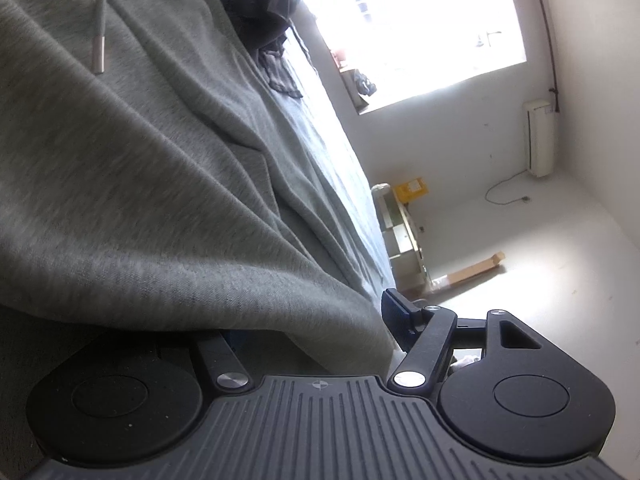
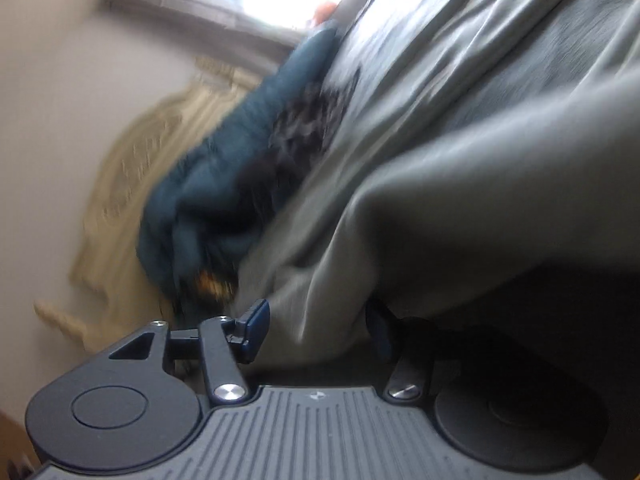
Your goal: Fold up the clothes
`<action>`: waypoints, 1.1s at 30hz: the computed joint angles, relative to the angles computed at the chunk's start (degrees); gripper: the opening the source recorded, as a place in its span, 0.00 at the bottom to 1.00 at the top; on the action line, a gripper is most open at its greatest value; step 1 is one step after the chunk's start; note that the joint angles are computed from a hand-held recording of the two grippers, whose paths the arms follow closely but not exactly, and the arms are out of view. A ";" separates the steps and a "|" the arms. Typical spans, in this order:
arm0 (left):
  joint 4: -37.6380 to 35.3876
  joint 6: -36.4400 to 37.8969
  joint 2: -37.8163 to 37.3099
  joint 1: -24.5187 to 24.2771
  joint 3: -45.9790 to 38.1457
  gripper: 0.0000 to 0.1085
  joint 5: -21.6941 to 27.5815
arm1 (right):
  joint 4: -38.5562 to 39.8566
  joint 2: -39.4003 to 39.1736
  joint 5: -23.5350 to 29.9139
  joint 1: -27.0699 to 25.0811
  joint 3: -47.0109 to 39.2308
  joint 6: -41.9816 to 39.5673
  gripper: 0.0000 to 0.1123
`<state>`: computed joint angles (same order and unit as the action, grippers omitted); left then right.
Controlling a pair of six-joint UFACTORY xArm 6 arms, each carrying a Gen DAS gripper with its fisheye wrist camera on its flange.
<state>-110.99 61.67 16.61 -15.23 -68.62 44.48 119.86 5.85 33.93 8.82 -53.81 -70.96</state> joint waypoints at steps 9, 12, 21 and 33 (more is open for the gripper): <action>-0.20 1.72 -2.96 1.14 3.57 0.62 2.40 | 8.30 3.04 -3.59 6.71 -4.19 -11.66 0.33; -0.32 2.67 -4.64 1.52 5.38 0.63 3.28 | 8.14 0.50 -4.27 8.21 -2.47 -15.35 0.16; -4.97 6.95 -9.25 2.55 14.15 0.74 10.75 | 10.54 -4.50 10.21 4.01 4.24 -6.55 0.10; -20.93 12.97 -2.04 -3.39 8.85 0.73 6.80 | 13.50 -4.54 10.96 4.20 4.99 -3.95 0.10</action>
